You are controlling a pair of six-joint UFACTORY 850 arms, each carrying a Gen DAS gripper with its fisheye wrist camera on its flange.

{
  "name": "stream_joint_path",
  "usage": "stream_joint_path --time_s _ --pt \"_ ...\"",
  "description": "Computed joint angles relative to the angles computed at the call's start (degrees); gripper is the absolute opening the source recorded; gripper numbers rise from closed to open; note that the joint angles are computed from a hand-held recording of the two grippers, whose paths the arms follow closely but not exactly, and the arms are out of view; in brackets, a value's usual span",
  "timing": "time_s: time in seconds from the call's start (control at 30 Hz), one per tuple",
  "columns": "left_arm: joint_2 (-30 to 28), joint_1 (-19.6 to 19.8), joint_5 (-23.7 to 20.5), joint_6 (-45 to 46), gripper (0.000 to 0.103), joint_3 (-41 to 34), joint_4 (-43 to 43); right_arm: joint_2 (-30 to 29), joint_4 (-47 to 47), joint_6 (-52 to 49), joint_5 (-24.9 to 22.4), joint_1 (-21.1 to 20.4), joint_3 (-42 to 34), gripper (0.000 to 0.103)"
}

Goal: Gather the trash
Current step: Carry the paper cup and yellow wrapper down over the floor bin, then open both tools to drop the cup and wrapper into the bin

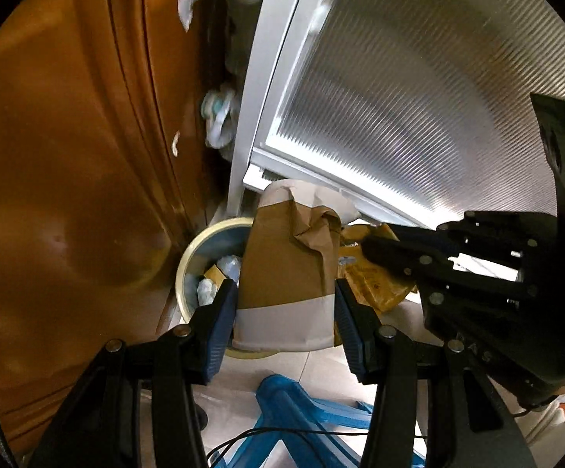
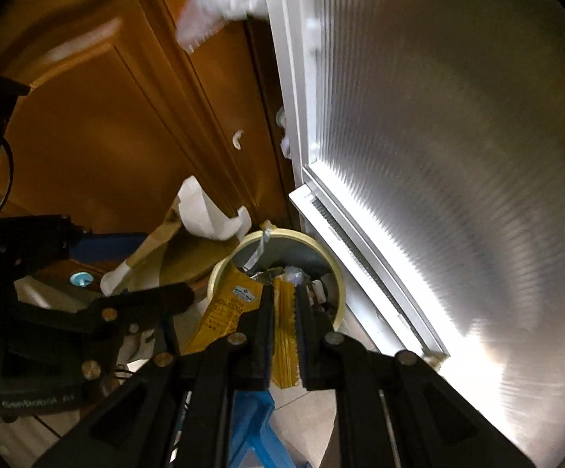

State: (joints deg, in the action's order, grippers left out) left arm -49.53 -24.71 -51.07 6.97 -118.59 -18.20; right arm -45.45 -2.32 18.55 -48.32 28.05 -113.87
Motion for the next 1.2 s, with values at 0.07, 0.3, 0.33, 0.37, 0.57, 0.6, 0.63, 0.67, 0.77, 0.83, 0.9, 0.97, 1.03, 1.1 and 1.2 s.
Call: stream_joint_path --time_s 0.07,0.3,0.33,0.37,0.57,0.6,0.63,0.67,0.77,0.83,0.9,0.97,1.03,1.1,1.2 --pt "-1.49 0.31 -0.67 0.37 0.048 -0.93 -0.48 -0.75 0.41 -0.4 0.02 -0.21 -0.25 0.009" --pt "-7.58 1.09 -4.77 -0.93 0.048 -7.92 -1.16 -3.17 1.83 -1.34 -0.19 -0.72 -1.05 0.01" --pt "-7.96 1.18 -4.98 -1.0 0.048 -8.31 -1.35 -3.29 1.83 -1.41 -0.28 -0.75 -1.22 0.011" --pt "-8.26 1.26 -5.19 -1.16 0.048 -8.58 -1.41 -3.57 2.19 -1.62 -0.25 -0.8 -1.51 0.013" --pt "-9.13 1.75 -6.22 -2.09 0.048 -9.24 -2.14 -4.93 6.44 -3.23 -1.38 -1.71 -3.31 0.015" --pt "-9.06 1.83 -6.39 -2.34 0.049 -9.14 -2.37 -5.29 7.63 -3.65 -1.74 -1.96 -3.77 0.017" --pt "-9.84 1.96 -7.0 -2.4 0.053 -10.03 -2.62 -5.66 8.05 -3.68 -2.06 -2.05 -4.32 0.018" --pt "-10.27 2.02 -7.55 -2.5 0.055 -10.57 -2.81 -5.98 8.58 -3.76 -2.22 -2.19 -4.72 0.018" --pt "-10.42 1.98 -7.4 -3.63 0.066 -10.59 -1.47 -6.47 8.91 -3.21 -2.39 -2.42 -5.32 0.019" --pt "-10.15 2.14 -7.24 -3.87 0.076 -10.2 -1.72 -6.37 9.0 -2.9 -2.41 -2.59 -5.16 0.019" --pt "-9.56 2.26 -6.59 -4.02 0.079 -9.42 -1.74 -6.04 9.01 -2.63 -2.28 -2.7 -4.68 0.022" --pt "-9.43 2.26 -6.29 -4.1 0.08 -9.19 -1.49 -5.94 9.36 -2.69 -2.21 -2.76 -4.52 0.024" --pt "-9.35 2.26 -6.04 -4.37 0.082 -8.93 -1.04 -6.0 9.54 -2.8 -2.38 -2.8 -4.64 0.024" --pt "-9.28 2.32 -6.14 -4.81 0.084 -8.85 -0.86 -5.84 10.19 -3.03 -2.32 -2.9 -4.44 0.025" --pt "-9.28 2.5 -6.0 -5.18 0.088 -8.81 -0.73 -5.79 11.4 -3.45 -2.14 -3.05 -4.33 0.027"
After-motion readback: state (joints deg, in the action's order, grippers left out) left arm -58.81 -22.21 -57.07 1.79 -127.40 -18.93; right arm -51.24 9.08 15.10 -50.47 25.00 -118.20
